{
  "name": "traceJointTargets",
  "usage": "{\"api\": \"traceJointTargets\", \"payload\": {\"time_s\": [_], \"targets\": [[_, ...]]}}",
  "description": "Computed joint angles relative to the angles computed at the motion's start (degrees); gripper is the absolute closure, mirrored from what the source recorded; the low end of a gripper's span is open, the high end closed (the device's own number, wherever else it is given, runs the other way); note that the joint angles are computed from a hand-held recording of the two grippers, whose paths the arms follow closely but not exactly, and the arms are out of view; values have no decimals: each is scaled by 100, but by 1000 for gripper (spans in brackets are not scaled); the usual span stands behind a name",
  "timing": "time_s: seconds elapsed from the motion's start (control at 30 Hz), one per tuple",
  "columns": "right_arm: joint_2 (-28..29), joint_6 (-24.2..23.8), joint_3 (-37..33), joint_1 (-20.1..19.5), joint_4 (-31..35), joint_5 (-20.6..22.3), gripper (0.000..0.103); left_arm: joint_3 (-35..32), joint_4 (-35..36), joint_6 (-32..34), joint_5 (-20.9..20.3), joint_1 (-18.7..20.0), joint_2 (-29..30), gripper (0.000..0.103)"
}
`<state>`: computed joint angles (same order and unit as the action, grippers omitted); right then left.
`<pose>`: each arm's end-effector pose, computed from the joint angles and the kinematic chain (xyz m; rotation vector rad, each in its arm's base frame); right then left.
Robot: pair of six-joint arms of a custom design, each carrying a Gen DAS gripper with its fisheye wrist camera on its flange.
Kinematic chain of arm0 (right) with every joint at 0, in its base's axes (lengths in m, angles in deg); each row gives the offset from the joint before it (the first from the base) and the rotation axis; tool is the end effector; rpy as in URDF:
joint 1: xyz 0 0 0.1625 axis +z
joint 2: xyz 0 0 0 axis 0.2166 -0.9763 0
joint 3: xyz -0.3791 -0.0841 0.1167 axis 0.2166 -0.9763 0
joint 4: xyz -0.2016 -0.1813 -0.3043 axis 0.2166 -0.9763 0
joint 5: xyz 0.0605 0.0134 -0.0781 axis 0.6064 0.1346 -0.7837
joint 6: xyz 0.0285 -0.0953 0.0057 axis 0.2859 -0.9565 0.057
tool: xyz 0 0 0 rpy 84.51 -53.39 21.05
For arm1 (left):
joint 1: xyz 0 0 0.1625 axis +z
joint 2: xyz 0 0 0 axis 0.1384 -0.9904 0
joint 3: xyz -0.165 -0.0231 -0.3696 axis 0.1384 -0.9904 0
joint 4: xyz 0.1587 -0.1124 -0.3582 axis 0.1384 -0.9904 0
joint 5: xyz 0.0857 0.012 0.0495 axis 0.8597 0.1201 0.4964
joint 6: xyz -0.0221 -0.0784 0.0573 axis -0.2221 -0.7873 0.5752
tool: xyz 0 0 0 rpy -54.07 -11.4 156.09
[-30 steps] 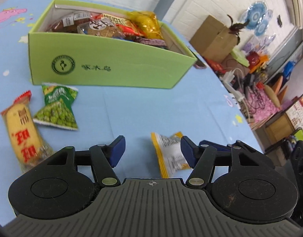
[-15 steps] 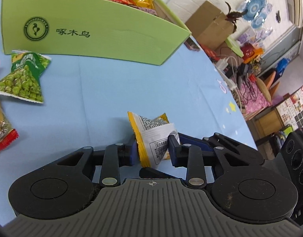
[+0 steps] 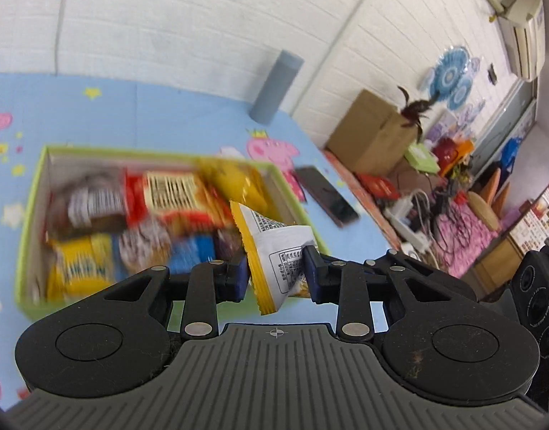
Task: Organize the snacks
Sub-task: 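Lower the barcode bag into the green box and release it, then move the left tool to the red-edged yellow cake bag and grasp it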
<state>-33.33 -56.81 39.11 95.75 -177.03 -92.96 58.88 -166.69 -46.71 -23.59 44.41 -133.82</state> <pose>0.3025 -0.5370 0.1423 1.2729 -2.3642 0.9923 -0.2232 -0.5765 0.2847 0.5434 2.7492 -0.9757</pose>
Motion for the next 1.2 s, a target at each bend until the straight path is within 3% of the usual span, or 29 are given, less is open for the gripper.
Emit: {"api": "traceJointTargets", "payload": {"time_s": [0.1, 0.17, 0.27, 0.3, 0.37, 0.43, 0.53, 0.63, 0.73, 0.83, 0.9, 1.03, 1.2], "targets": [[328, 60, -581, -122, 372, 79, 16, -525, 101, 67, -65, 301, 418, 86], [552, 149, -856, -218, 536, 23, 12, -710, 174, 26, -11, 469, 628, 62], [637, 398, -909, -373, 512, 178, 8, -666, 75, 157, -39, 562, 661, 57], [584, 417, -859, -401, 526, 237, 8, -580, -66, 238, -48, 539, 609, 55], [486, 353, -764, -354, 445, 101, 9, -319, -479, 391, 91, 413, 438, 40], [462, 271, -620, -251, 67, -63, 9, -84, -740, 538, 233, 267, 247, 38], [227, 327, -256, -183, -69, 19, 10, 390, -944, 656, 468, 25, -206, 35], [16, 264, 202, -141, -64, 117, 10, 1070, -1289, 720, 1029, -248, -742, 27], [-43, 301, 595, -61, 39, 141, 10, 1762, -1398, 543, 1790, -485, -1229, 26], [28, 363, 849, 12, 219, 187, 10, 2332, -1046, 92, 2482, -580, -1657, 26], [150, 421, 902, 100, 394, 252, 10, 2537, -657, -271, 2669, -511, -1877, 26], [505, 414, 755, 333, 812, 341, 10, 2533, 127, -923, 2258, -74, -2208, 34], [1052, 388, 296, 677, 821, -120, 10, 2161, -120, -257, 1550, 454, -2064, 36]]}}
